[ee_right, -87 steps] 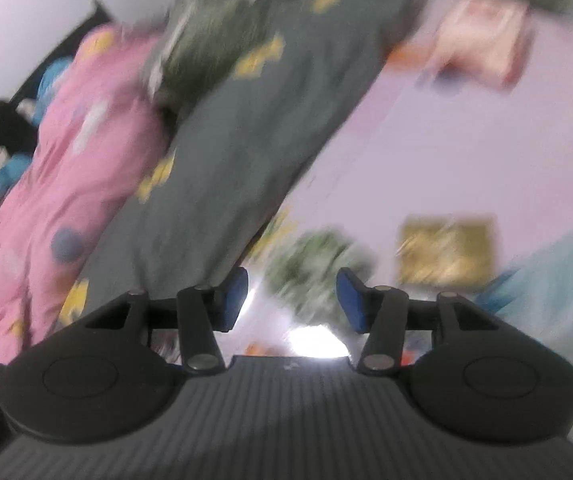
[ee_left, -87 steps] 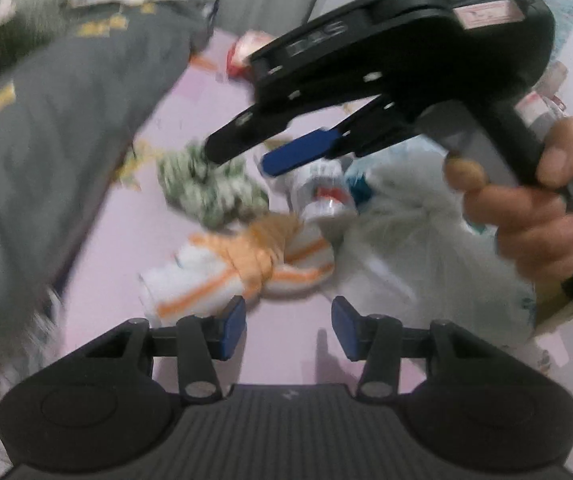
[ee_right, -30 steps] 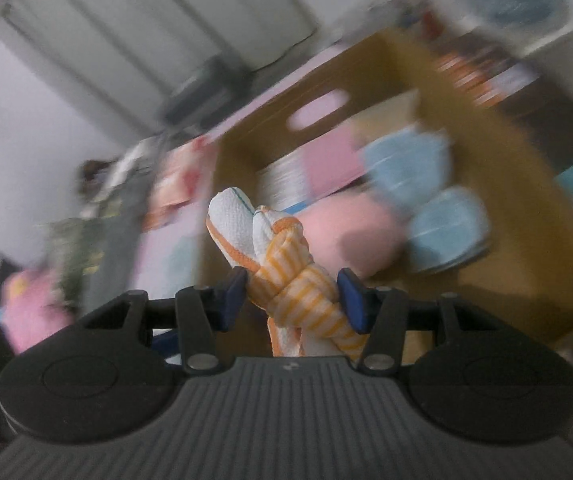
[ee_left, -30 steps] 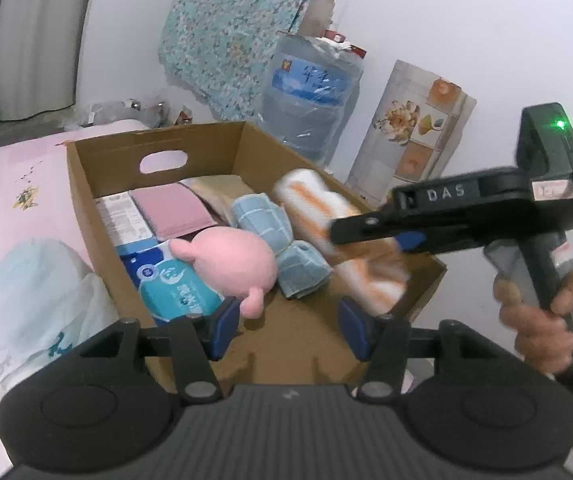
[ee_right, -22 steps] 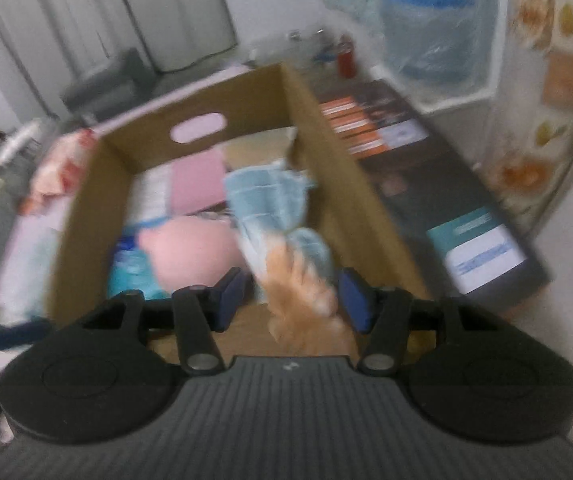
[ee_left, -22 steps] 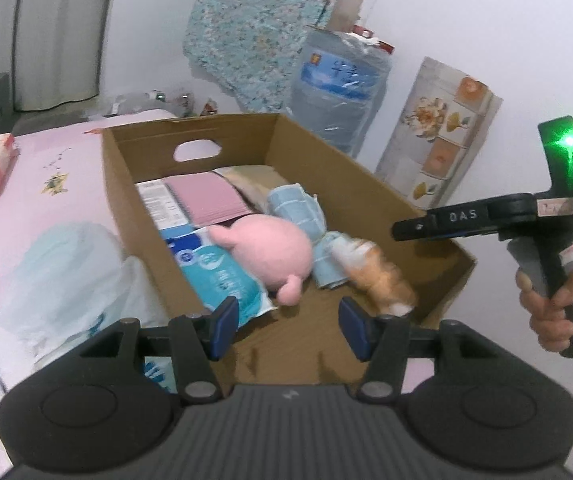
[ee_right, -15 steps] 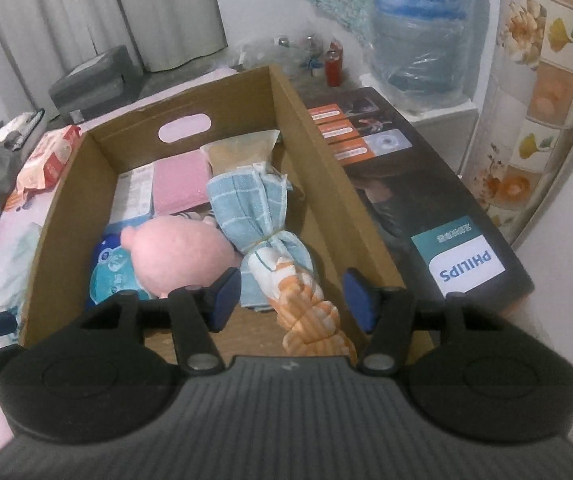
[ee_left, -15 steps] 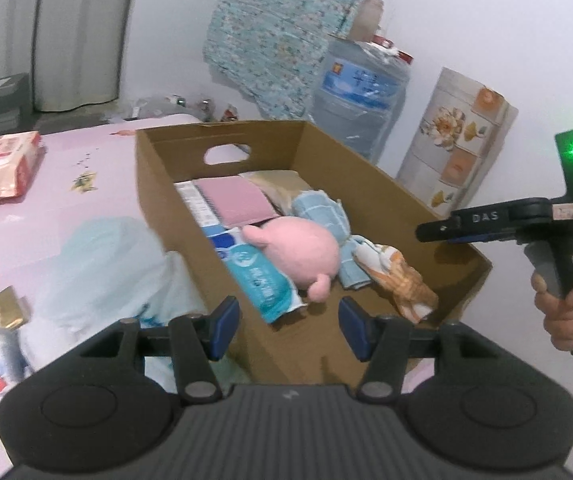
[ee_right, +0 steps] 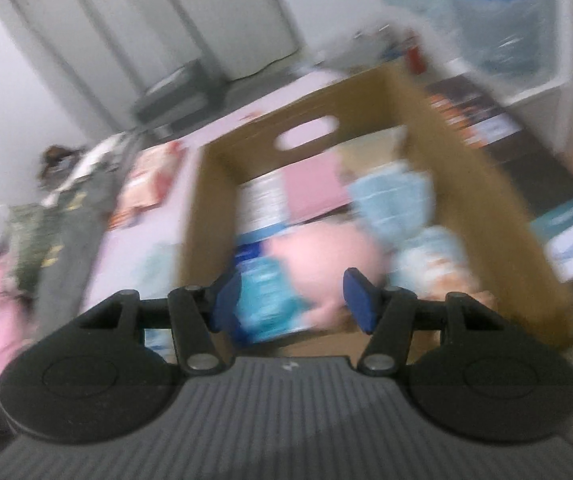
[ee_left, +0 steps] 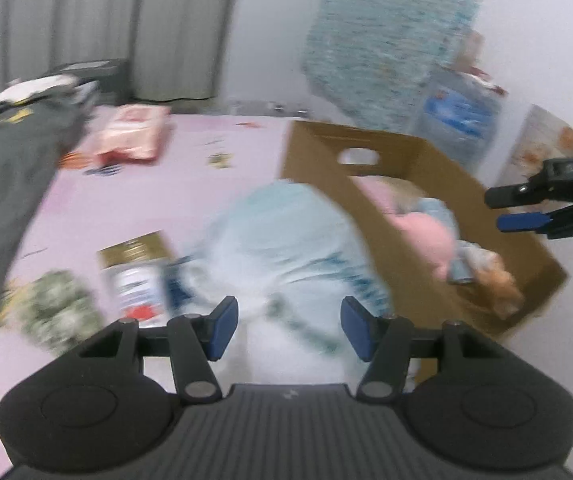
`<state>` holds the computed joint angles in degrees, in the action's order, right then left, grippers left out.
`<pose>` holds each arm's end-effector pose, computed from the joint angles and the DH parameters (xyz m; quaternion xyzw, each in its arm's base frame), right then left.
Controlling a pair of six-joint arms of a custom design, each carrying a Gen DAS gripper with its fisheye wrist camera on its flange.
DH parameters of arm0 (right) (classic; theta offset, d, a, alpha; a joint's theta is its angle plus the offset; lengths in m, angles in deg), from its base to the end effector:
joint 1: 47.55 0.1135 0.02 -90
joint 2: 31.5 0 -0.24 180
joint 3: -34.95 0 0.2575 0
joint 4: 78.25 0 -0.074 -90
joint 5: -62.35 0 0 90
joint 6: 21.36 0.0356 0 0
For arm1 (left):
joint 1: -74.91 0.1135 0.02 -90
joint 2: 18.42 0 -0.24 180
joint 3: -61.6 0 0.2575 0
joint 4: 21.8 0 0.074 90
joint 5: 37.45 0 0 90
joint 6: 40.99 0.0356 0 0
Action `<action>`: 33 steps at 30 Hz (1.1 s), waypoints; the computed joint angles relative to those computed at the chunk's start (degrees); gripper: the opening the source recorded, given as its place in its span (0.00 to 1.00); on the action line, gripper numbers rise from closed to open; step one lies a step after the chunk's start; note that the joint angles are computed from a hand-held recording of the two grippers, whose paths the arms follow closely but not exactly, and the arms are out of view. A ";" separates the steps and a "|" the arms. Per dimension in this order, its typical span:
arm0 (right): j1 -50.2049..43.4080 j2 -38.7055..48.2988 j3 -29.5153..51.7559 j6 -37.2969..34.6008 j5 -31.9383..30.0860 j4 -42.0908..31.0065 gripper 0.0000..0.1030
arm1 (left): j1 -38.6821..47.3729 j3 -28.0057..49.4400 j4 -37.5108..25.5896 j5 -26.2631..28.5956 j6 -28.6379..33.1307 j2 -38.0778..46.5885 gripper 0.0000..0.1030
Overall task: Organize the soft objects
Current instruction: 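Move the right gripper back to the strawberry yogurt cup, then close the right gripper on the strawberry yogurt cup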
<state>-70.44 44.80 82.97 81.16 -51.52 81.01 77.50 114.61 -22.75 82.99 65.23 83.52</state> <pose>0.2449 -0.0878 0.1442 0.2098 0.8951 0.1620 0.3586 0.3068 -0.0042 0.0741 0.1970 0.8893 -0.1892 0.3668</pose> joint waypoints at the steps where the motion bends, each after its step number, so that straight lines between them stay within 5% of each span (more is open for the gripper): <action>1: 2.12 1.09 0.78 1.15 -0.50 0.26 0.55 | 1.03 0.15 0.00 -0.43 -0.05 0.37 0.56; 10: 22.29 20.20 19.05 7.74 -2.73 -0.07 0.56 | 8.57 3.68 2.16 -4.44 0.75 6.76 0.59; 23: 37.09 52.71 58.58 7.81 -0.66 -17.43 0.57 | 11.37 14.83 1.19 -0.95 -2.35 19.09 0.53; 33: 38.51 70.42 83.37 8.94 2.56 -32.46 0.58 | 8.65 37.51 -15.99 3.16 -6.18 33.03 0.51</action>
